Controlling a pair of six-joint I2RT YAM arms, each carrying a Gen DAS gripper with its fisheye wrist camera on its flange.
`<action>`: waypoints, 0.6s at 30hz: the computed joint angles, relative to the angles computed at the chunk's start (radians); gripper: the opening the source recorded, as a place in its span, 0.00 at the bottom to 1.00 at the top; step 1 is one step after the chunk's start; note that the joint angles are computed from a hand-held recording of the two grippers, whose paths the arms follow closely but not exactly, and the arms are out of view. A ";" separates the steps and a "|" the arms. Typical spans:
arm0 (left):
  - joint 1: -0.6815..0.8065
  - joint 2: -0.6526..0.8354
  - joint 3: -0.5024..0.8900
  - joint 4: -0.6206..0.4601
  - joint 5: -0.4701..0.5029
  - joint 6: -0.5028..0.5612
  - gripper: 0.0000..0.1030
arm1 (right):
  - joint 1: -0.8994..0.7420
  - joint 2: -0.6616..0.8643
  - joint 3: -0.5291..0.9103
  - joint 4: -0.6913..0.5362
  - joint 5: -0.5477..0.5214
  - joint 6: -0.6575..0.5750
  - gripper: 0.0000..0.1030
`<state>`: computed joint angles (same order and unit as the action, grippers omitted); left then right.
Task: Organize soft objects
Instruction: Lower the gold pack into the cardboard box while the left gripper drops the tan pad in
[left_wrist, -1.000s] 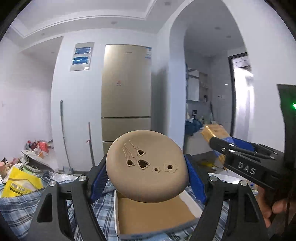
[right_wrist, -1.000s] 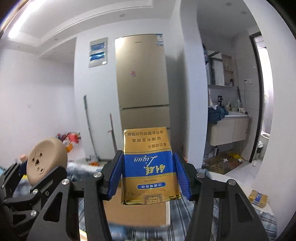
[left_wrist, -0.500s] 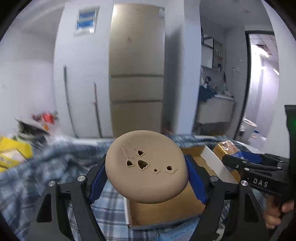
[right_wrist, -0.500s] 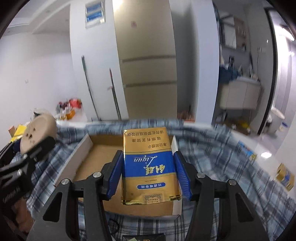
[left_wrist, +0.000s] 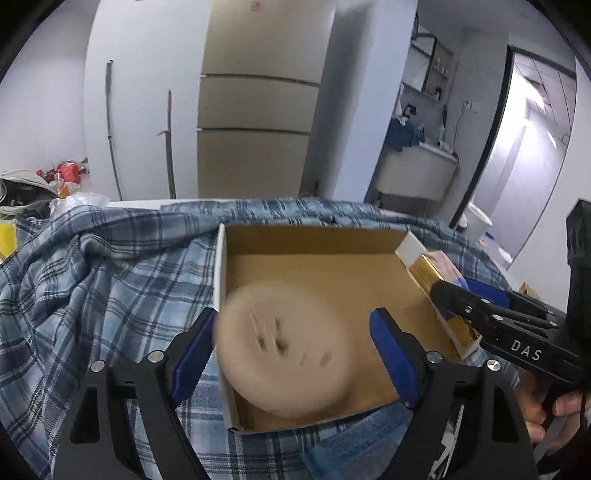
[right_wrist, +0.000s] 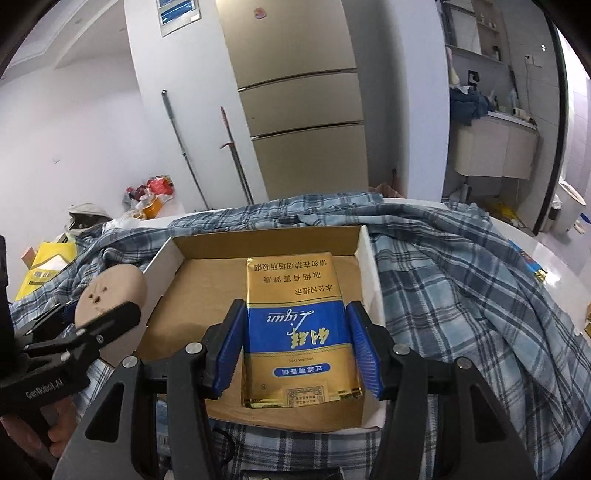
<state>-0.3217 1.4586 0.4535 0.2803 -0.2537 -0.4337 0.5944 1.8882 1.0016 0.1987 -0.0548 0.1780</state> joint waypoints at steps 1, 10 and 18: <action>-0.010 0.007 0.009 -0.017 -0.012 0.000 0.83 | -0.001 0.012 0.015 -0.012 -0.006 -0.001 0.52; -0.115 -0.041 -0.009 -0.009 -0.172 0.016 0.89 | 0.010 0.035 0.031 -0.023 0.004 -0.006 0.55; -0.195 -0.173 -0.063 -0.006 -0.363 0.042 0.89 | 0.014 0.019 0.025 -0.035 0.015 0.006 0.76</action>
